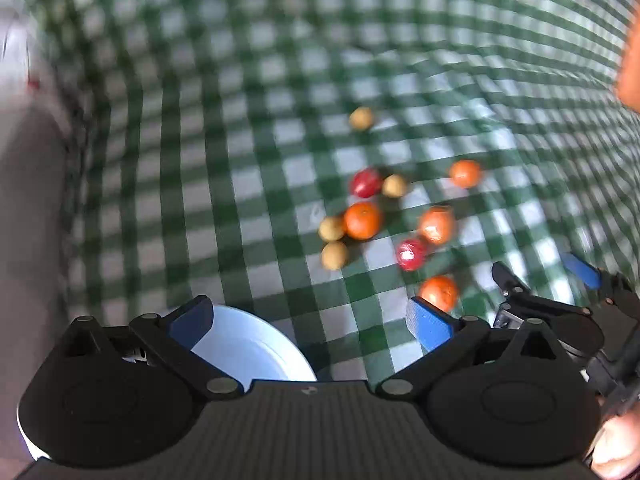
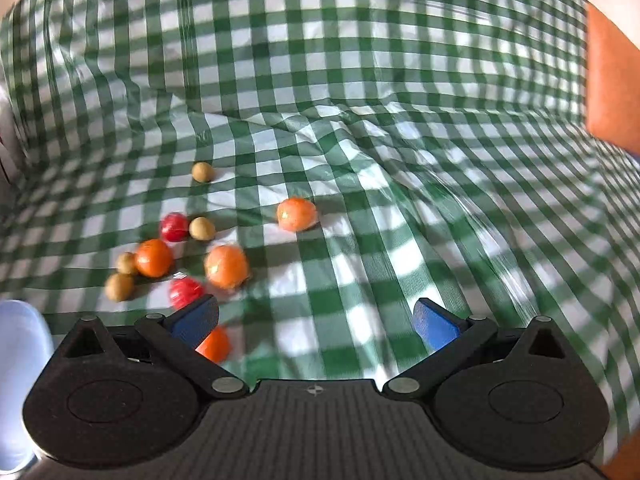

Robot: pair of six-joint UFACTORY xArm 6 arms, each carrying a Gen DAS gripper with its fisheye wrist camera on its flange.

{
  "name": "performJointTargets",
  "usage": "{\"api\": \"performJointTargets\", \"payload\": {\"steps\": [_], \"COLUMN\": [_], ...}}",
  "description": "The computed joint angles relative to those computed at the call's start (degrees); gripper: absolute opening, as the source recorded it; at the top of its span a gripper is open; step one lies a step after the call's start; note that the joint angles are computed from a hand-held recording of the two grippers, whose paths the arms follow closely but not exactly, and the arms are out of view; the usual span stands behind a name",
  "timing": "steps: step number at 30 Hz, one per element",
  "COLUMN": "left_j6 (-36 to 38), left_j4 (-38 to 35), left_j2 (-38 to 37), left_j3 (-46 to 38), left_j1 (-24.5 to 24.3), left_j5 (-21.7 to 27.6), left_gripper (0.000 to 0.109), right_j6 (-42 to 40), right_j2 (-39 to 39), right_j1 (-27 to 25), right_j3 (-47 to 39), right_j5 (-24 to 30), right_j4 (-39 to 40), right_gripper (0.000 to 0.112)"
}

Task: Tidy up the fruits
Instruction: 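Grasp a yellow fruit with the left tool while the right tool grasps an orange, then carry both fruits over the blue plate and open both tools to drop them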

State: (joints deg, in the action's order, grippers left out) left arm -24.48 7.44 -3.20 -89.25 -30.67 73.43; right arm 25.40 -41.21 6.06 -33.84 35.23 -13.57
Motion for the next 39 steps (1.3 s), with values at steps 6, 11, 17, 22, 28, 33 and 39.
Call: {"api": "performJointTargets", "payload": {"steps": [6,11,17,22,28,33,39], "left_j6": [1.9,5.9,10.1,11.0,13.2,10.4,6.7], "left_j4": [-5.3,-2.2,-5.7,-7.4,-11.4,-12.4,-17.4], "left_j2": [6.0,11.3,12.2,11.3,7.1,2.5,-8.2], "left_j3": [2.1,0.5,3.2,4.8,10.1,12.9,19.7], "left_j1": [2.9,2.4,3.9,4.0,3.9,3.4,3.6], "left_j5": [-6.7,-8.4,-13.5,-15.8,-21.8,-23.1,-25.0], "left_gripper": [0.102,0.101,0.078,0.047,0.027,0.027,0.027], "right_j6": [-11.3,-12.8,-21.1,-30.7,-43.0,-30.5,-21.5], "right_j2": [11.9,19.6,24.6,25.6,25.8,22.6,9.7], "right_j1": [-2.1,-1.5,-0.9,0.4,3.2,2.2,1.0], "right_j3": [-3.9,-7.1,-9.8,-10.4,-10.8,-10.0,-5.6], "right_j5": [-5.4,-8.2,-8.9,-11.6,-13.8,-12.8,-9.1], "right_j4": [8.5,7.6,15.5,23.4,30.1,21.8,13.3], "right_gripper": [0.102,0.102,0.102,0.101,0.040,0.040,0.040]}}
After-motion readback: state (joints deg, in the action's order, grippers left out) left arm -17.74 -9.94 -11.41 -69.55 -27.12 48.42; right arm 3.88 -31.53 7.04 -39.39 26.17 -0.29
